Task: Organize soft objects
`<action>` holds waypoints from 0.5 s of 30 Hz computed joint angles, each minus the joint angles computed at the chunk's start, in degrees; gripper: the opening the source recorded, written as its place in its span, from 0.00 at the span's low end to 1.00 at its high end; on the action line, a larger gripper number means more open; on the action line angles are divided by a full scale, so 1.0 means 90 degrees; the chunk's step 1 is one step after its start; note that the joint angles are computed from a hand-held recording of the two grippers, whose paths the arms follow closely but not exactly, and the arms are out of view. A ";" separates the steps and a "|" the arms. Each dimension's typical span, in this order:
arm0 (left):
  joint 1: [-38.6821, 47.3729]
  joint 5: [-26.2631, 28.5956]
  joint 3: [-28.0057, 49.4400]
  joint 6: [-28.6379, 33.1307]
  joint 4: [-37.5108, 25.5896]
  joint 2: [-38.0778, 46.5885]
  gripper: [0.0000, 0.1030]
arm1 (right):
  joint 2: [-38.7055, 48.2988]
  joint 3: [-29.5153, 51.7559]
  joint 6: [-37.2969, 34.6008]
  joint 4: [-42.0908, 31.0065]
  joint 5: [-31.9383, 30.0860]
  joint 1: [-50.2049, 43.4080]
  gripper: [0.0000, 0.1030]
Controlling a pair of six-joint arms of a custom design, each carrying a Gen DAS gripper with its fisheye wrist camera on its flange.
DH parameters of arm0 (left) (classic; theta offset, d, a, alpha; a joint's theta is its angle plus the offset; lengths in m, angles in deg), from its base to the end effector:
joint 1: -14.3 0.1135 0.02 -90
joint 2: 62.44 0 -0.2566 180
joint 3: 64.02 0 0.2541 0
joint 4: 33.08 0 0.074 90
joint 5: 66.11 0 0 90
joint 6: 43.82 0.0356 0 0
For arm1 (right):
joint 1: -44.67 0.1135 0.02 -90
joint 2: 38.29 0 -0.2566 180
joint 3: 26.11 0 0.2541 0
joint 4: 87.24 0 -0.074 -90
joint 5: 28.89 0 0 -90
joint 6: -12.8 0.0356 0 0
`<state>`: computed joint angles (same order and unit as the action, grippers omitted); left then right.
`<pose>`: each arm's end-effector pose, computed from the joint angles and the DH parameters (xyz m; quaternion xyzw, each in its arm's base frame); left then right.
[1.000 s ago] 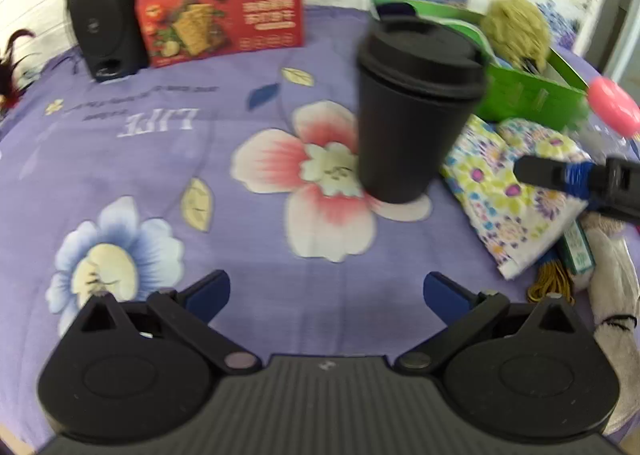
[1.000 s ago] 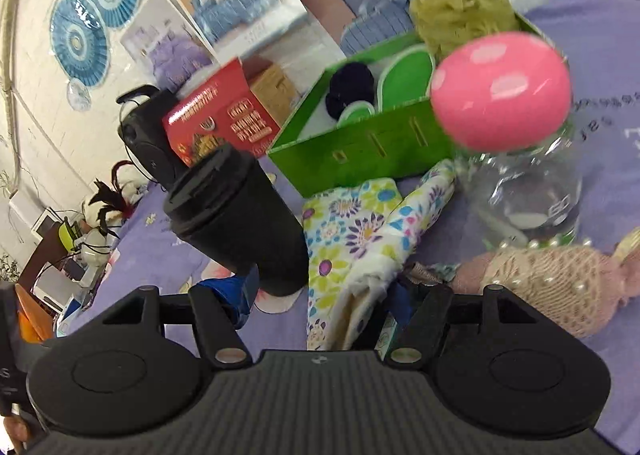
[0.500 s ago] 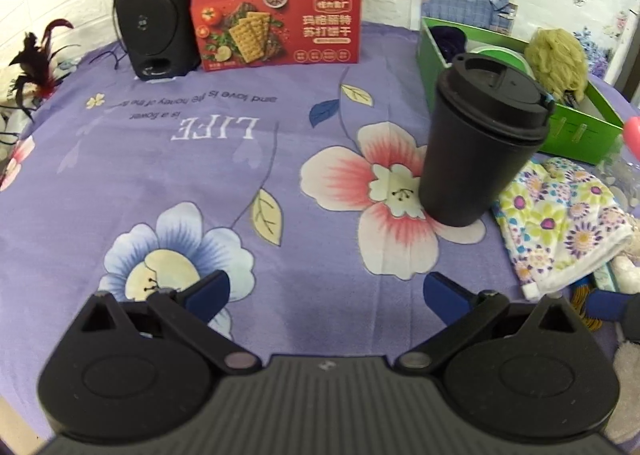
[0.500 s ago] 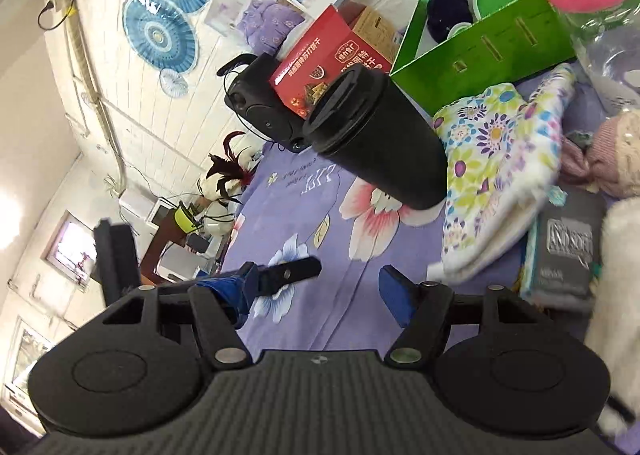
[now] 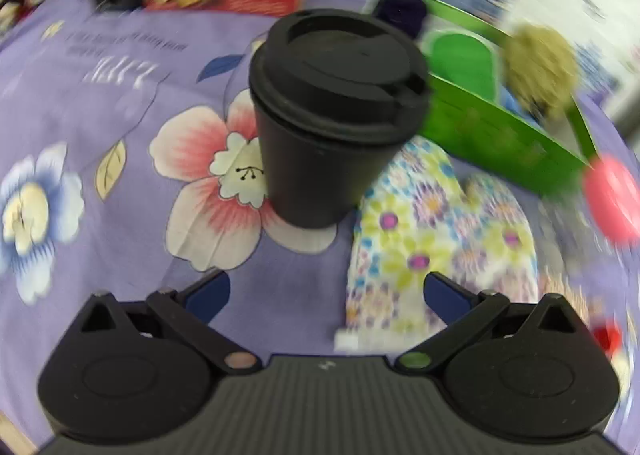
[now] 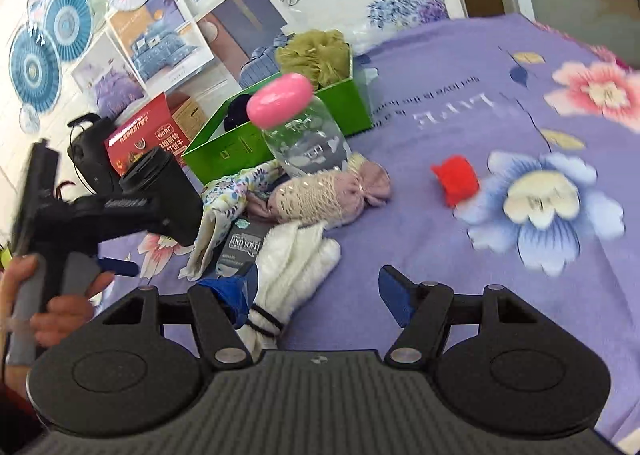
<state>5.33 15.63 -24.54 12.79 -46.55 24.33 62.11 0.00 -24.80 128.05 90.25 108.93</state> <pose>0.2292 -0.0310 0.0877 -0.2219 0.9394 -0.0260 0.2599 0.1098 0.1878 0.0551 0.0175 0.8801 0.2354 0.4120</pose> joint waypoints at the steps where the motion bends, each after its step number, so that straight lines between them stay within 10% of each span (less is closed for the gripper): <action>1: -0.0111 -0.0262 0.0221 -0.0285 -0.0082 0.0350 1.00 | 0.0095 -0.0073 0.0042 0.0239 0.0039 0.0064 0.52; 9: -0.1213 -0.2072 0.0476 -0.0294 -0.0412 0.1192 0.99 | -0.0100 -0.0570 -0.0158 0.1178 0.0288 0.0184 0.52; 15: -0.0897 -0.2079 -0.0340 0.0328 -0.0279 0.0498 0.99 | -0.0108 -0.0679 -0.0330 0.1538 0.0370 0.0108 0.52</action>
<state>-2.75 -3.07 -27.60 15.74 -49.06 28.81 61.14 -6.11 -27.77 141.89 93.57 109.90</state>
